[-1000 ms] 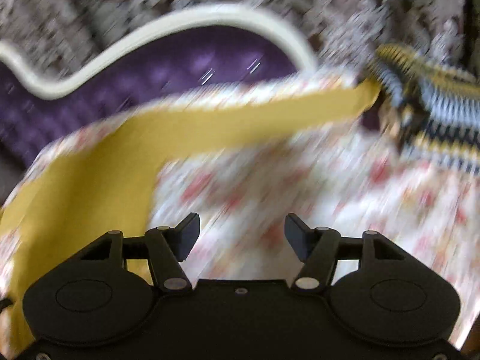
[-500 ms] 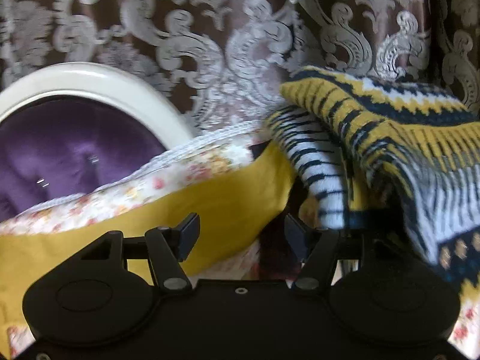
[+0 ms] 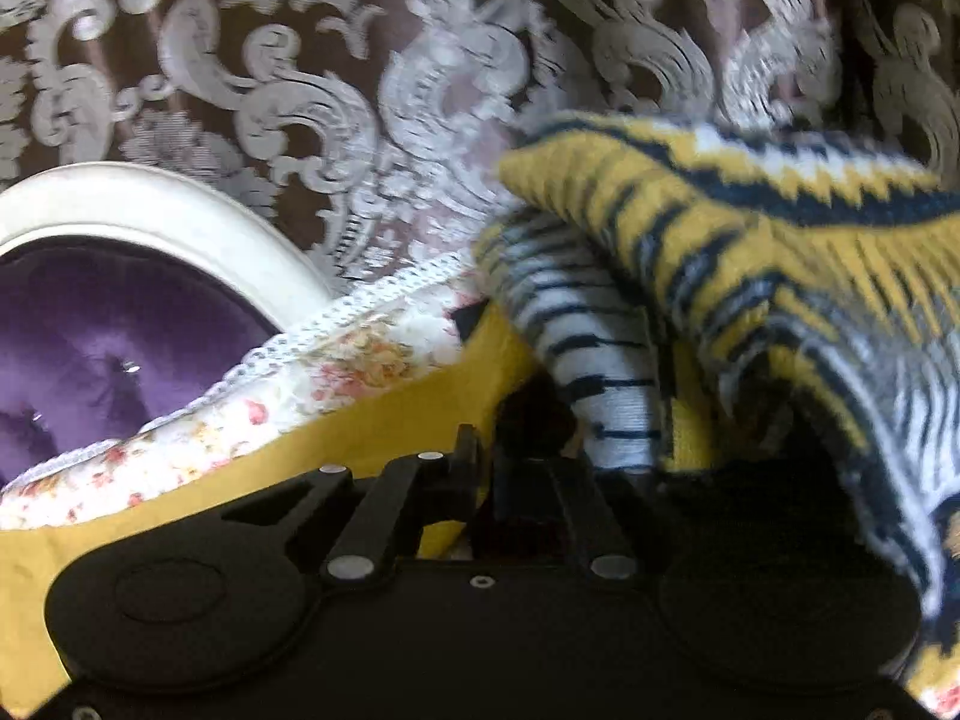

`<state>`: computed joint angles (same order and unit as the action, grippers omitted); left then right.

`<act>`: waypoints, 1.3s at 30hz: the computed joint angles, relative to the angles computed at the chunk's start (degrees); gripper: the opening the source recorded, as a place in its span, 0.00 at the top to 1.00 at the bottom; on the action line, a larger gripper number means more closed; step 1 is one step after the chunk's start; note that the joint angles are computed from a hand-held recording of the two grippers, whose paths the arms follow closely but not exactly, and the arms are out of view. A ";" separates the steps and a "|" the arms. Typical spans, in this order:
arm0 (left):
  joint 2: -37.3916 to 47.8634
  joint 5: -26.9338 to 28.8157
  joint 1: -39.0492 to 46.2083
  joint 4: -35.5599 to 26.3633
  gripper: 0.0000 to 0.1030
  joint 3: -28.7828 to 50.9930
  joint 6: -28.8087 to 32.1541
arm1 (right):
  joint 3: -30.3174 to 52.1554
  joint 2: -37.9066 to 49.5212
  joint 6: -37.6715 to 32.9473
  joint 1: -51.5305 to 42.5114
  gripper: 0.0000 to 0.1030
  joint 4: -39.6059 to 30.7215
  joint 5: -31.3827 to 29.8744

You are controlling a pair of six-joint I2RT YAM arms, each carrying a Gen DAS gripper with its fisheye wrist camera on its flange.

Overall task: Fold small clothes
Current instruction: 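Grasp the sweater's collar edge with the right tool and lift it, then fold the collar edge over the sweater body and release with the right tool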

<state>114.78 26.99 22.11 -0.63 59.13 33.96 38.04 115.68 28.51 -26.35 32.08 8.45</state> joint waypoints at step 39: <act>15.83 7.49 5.79 -14.58 0.30 32.20 -3.61 | 44.01 14.15 -3.26 61.39 0.22 -21.55 10.93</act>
<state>130.61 34.49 27.90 -15.21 91.33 30.35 82.05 129.82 25.26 35.04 10.53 19.38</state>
